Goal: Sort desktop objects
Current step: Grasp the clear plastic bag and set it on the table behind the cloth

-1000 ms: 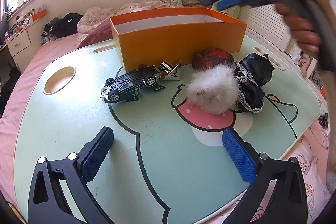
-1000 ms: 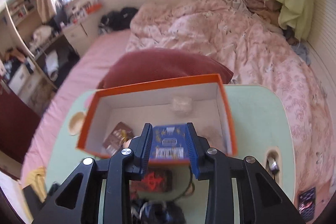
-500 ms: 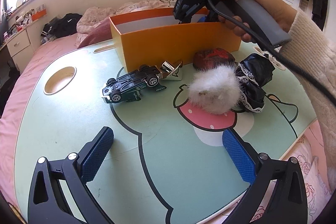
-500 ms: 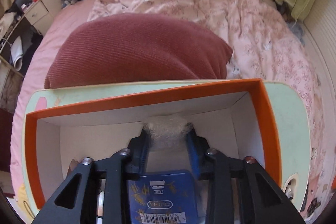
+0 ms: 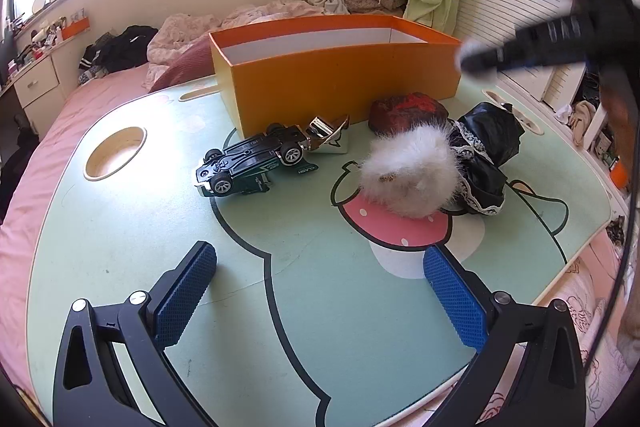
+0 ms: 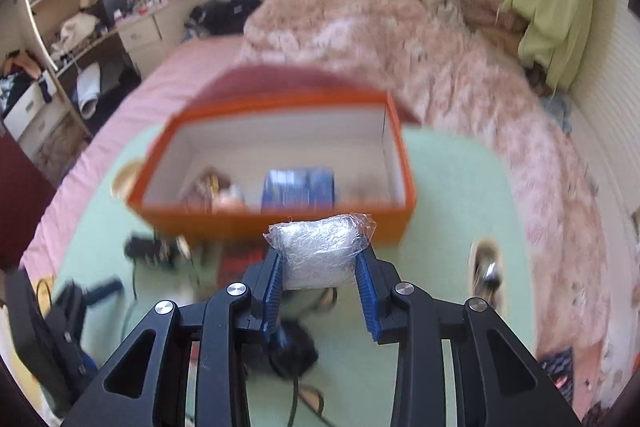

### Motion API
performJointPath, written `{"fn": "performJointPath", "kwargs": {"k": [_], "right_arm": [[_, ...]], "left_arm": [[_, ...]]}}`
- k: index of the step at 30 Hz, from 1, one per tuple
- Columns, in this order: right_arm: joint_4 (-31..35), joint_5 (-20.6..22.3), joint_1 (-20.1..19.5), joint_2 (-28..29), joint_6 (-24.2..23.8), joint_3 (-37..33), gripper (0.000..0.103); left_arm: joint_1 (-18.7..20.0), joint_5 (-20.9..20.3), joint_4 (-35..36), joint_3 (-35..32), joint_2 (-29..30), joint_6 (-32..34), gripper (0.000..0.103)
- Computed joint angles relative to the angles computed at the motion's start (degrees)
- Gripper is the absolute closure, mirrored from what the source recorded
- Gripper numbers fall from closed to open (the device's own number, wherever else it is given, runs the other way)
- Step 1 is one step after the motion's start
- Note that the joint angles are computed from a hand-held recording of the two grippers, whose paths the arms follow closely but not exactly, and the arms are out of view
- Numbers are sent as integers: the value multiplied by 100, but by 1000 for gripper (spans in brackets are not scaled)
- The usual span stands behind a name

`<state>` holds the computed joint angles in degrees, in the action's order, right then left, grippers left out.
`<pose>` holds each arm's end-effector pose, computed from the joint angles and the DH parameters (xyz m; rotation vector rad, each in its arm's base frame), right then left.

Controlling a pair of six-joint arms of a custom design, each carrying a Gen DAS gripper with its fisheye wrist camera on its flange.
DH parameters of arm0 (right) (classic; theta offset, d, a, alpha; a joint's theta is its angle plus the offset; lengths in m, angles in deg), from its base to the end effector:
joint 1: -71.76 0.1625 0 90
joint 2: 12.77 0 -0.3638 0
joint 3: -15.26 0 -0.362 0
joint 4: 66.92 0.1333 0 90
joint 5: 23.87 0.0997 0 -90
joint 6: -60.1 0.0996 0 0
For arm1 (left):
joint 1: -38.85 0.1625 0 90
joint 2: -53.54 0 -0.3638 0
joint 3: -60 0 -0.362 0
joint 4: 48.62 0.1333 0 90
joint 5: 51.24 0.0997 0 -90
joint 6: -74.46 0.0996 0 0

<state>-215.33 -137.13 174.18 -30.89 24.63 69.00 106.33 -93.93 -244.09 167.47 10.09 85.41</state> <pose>0.2568 -0.7292 0.0191 0.9708 -2.4558 0.4125 -0.0169 -0.5799 0.1027 0.2881 2.2411 -0.9375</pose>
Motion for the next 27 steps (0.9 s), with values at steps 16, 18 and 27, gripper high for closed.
{"fn": "performJointPath", "kwargs": {"k": [16,18,27], "right_arm": [[-2950,824,-538,-1067,-372,2853,7],[-3096,803,-601,-1087,-380,3118,7],[-4961,646,-595,-405,-1234,3390,0]], "left_arm": [[1,-7,-28,46,-25,11,0],[1,-4,-34,56,-31,14,0],[-44,323,-204,112,-9,-215,0]]}}
